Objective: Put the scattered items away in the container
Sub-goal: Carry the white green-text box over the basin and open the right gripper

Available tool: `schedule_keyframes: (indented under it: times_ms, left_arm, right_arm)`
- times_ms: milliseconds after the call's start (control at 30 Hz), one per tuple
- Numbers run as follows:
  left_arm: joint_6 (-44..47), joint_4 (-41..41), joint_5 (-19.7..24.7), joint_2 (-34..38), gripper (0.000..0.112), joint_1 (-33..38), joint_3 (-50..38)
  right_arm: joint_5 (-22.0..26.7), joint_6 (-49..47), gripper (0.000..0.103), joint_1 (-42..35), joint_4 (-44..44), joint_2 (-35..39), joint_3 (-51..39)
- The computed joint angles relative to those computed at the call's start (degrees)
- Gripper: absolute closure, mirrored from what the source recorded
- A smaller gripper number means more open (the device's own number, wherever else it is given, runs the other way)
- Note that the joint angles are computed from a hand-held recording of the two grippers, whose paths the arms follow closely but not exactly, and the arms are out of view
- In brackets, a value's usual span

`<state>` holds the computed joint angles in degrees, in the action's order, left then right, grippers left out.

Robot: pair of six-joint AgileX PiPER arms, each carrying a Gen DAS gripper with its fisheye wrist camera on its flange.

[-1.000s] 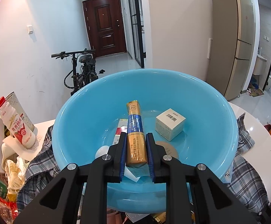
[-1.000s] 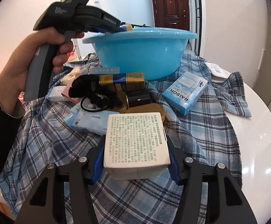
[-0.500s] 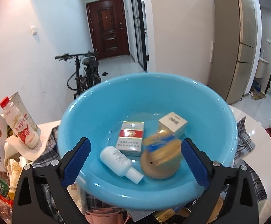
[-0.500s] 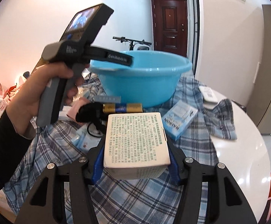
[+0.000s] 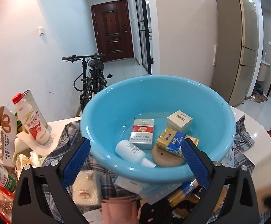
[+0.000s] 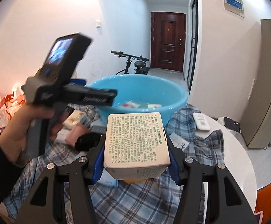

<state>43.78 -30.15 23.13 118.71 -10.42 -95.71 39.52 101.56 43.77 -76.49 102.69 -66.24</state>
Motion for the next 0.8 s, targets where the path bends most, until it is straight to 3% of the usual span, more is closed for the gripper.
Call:
schedule_keyframes:
  times_ms: [467, 800]
  left_arm:
    - [18.8, -19.2, -2.2, -9.0, 0.013, 5.2, 11.4]
    - [24.7, -23.3, -6.4, -12.5, 0.01, 5.6, 17.0]
  right_arm:
    - [1.0, -9.0, 0.044, -4.7, 3.9, 4.2, -12.4]
    - [-1.1, -18.3, 0.044, -8.2, 9.3, 9.9, -22.5]
